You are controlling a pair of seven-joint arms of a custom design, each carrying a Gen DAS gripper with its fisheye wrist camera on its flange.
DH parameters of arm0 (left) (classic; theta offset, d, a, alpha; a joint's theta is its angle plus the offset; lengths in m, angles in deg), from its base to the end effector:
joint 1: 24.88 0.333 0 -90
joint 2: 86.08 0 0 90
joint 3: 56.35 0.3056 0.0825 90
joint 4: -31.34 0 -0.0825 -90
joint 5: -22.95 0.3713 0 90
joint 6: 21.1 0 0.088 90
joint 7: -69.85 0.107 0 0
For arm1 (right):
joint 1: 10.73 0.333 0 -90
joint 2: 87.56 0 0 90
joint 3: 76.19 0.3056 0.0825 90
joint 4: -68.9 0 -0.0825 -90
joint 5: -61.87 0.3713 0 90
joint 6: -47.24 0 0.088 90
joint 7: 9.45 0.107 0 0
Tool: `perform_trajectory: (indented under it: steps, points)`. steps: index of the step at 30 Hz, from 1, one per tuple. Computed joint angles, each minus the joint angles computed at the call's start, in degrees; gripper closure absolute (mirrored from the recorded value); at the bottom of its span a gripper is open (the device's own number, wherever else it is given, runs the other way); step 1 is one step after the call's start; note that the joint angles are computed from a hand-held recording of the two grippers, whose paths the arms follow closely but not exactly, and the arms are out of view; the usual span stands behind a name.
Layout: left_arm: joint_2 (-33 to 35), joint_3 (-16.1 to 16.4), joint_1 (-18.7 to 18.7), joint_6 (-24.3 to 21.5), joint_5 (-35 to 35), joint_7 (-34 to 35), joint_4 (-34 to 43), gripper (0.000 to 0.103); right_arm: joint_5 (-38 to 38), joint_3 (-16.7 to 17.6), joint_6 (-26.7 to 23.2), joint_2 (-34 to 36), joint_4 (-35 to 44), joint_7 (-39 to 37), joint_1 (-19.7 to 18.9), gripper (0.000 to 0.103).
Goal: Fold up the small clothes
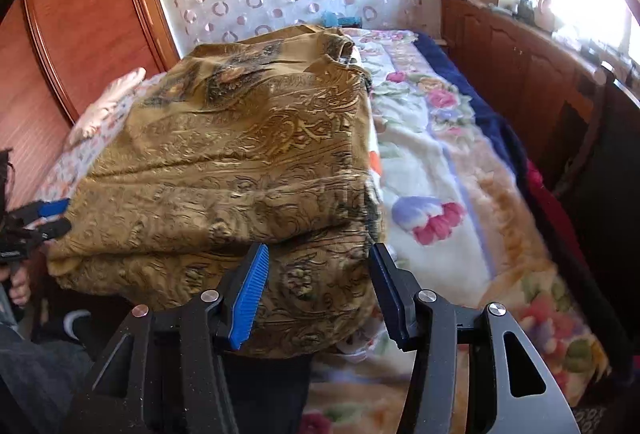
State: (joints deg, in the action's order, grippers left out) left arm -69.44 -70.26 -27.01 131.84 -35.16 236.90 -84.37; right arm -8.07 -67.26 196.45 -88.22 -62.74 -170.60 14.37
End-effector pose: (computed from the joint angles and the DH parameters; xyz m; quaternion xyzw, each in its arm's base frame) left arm 0.5919 -0.1374 0.3366 -0.3713 0.8571 -0.3516 0.0619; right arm 0.4212 0.3081 0.3738 -0.5428 0.7436 -0.2722 0.2799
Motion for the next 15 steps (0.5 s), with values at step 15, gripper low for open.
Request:
perform_trajectory:
  steps: [15]
  points:
    - [-1.99,0.0,-0.35,-0.13,-0.62,0.82,-2.4,0.028,-8.48,-0.94,8.09,-1.59,-3.33,10.99,-2.46,0.061]
